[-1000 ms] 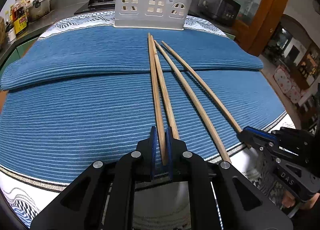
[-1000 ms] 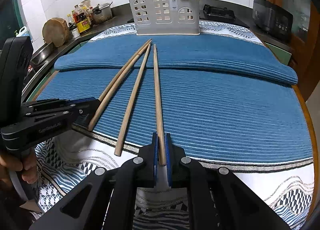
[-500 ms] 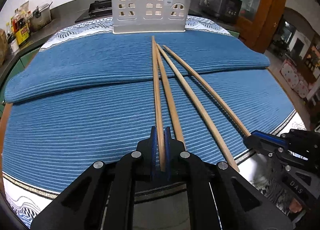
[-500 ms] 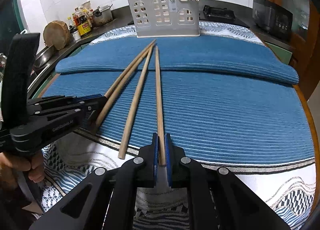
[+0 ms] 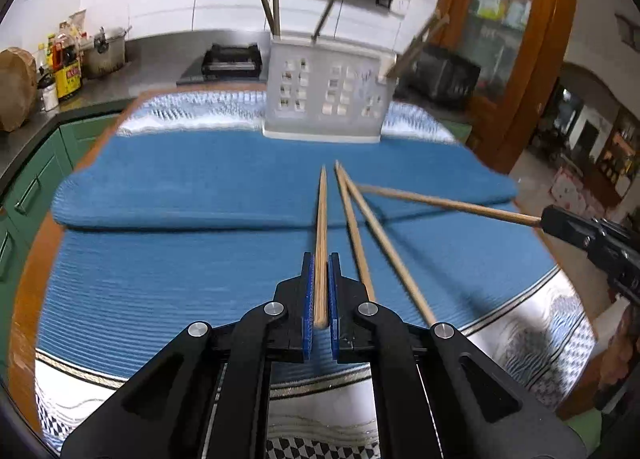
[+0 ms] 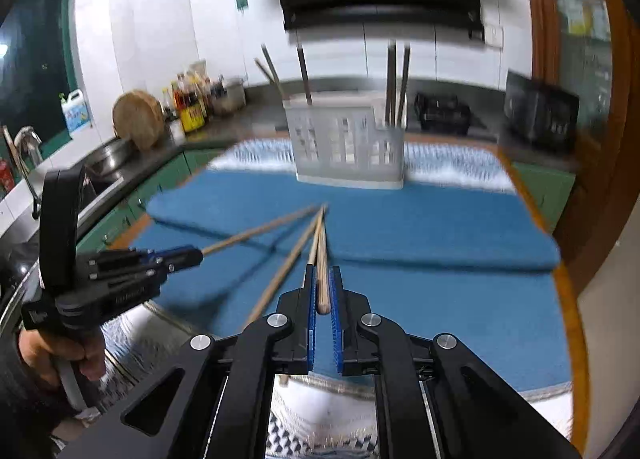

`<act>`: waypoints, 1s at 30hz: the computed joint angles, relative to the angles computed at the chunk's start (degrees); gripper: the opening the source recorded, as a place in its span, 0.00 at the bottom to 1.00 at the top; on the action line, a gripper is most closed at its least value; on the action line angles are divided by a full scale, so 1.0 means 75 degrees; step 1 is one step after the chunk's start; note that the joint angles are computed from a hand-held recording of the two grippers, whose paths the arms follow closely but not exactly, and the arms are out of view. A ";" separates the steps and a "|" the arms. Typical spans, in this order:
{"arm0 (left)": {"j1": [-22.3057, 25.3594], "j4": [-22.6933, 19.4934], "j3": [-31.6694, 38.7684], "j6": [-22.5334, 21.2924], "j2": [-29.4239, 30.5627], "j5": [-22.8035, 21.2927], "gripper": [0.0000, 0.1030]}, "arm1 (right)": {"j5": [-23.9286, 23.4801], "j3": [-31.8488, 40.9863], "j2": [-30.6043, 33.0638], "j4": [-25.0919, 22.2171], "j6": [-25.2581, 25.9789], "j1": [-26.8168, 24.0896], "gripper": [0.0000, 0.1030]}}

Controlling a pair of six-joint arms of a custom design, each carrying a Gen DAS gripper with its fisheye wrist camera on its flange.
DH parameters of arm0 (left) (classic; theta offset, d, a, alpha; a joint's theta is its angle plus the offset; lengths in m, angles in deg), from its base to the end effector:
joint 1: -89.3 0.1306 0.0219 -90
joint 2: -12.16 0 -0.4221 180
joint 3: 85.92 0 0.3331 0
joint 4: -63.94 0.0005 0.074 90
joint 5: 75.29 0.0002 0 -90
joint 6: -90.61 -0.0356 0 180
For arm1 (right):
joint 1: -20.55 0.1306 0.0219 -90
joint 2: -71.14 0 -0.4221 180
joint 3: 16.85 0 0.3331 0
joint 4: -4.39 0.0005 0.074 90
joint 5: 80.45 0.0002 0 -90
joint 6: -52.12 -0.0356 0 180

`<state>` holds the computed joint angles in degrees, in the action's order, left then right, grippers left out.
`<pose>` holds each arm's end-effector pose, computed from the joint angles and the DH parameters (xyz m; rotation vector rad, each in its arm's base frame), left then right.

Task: Organize utensils
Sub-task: 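Close the left tool on a chopstick while the right tool grasps another, then carry both chopsticks into the white holder while both tools open above it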

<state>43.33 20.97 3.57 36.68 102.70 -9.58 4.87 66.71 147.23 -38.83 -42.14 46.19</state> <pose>0.3127 -0.3032 0.4725 -0.0106 2.2701 -0.2625 0.3050 0.1490 0.5195 -0.4571 2.1709 0.3807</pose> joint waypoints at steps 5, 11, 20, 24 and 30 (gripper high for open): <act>-0.0059 0.0248 0.0040 -0.0272 -0.0232 -0.0237 0.05 | -0.0240 0.0613 0.0184 -0.0054 0.0086 -0.0112 0.06; 0.0048 0.0369 0.0152 -0.0549 -0.0306 -0.0288 0.05 | -0.0273 0.1336 0.0507 -0.0250 0.0401 -0.0083 0.06; 0.0434 0.0314 0.0626 -0.1123 -0.0225 0.0041 0.05 | -0.0509 0.3004 0.1305 -0.1029 0.0886 -0.0351 0.06; 0.0607 0.0199 0.0950 -0.1433 -0.0104 0.0176 0.05 | -0.0542 0.4284 0.1845 -0.1492 0.1019 -0.0563 0.06; 0.0859 0.0041 0.1461 -0.1788 0.0099 0.0394 0.05 | -0.0084 0.6490 0.2879 -0.2489 0.1462 -0.0623 0.06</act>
<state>49.77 21.28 14.52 23.27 103.44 -6.62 4.24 115.39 168.83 -57.49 -31.18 41.52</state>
